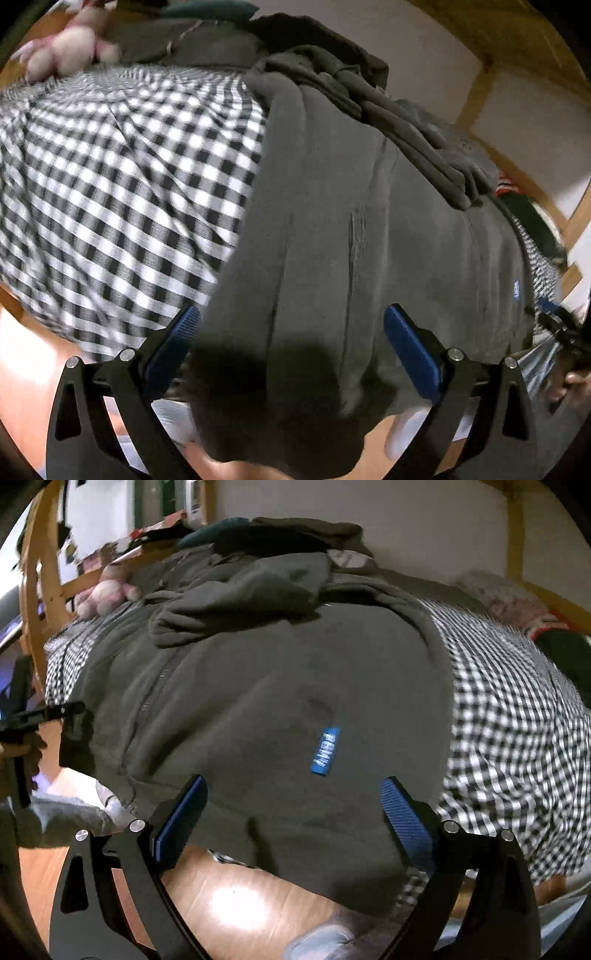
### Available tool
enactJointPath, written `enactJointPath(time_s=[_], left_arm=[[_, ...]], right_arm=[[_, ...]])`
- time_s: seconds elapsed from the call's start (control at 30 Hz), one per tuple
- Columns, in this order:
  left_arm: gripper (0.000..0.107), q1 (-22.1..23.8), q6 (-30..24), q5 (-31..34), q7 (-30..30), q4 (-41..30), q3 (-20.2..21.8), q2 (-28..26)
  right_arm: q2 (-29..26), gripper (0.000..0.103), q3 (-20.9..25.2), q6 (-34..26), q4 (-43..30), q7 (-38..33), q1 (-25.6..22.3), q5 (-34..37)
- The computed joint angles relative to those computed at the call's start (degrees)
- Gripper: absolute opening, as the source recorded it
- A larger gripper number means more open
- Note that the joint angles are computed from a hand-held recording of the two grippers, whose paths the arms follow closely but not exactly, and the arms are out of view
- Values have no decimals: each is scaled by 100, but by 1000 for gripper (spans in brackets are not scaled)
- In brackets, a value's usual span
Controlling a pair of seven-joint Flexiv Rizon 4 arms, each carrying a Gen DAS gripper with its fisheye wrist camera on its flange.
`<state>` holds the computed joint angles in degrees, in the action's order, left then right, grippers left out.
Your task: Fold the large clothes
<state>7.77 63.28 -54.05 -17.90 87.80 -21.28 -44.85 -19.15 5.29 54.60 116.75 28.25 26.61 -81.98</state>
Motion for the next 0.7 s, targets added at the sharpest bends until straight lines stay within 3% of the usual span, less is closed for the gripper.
enactJointPath(time_s=[0.17, 0.3, 0.4, 0.47, 0.53, 0.57, 0.67, 0.7], left_arm=[[98, -130, 338, 162, 20, 189, 64, 64], [97, -265, 282, 639, -145, 294, 273, 150], [90, -342, 281, 1008, -197, 392, 380, 239], [70, -340, 190, 1149, -437, 372, 466, 286], [58, -256, -204, 1176, -759, 221, 498, 287], [53, -223, -406, 1191, -895, 150, 523, 293], [47, -309, -589, 1409, -1058, -39, 661, 278], [47, -368, -510, 1484, -1089, -40, 700, 298]], right_arm=[[332, 94, 31, -109, 431, 310, -182, -41], [517, 94, 121, -583, 626, -463, -234, 224], [565, 94, -39, 668, 782, -36, -755, -449], [547, 94, -5, 604, 843, -36, -841, -182], [501, 94, -140, 1168, 866, 580, -1079, -682], [462, 94, -191, 1426, 825, 932, -1206, -1079], [298, 94, -118, 1584, 770, 587, -1342, -782], [235, 94, -168, 1746, 715, 764, -1400, -1027]])
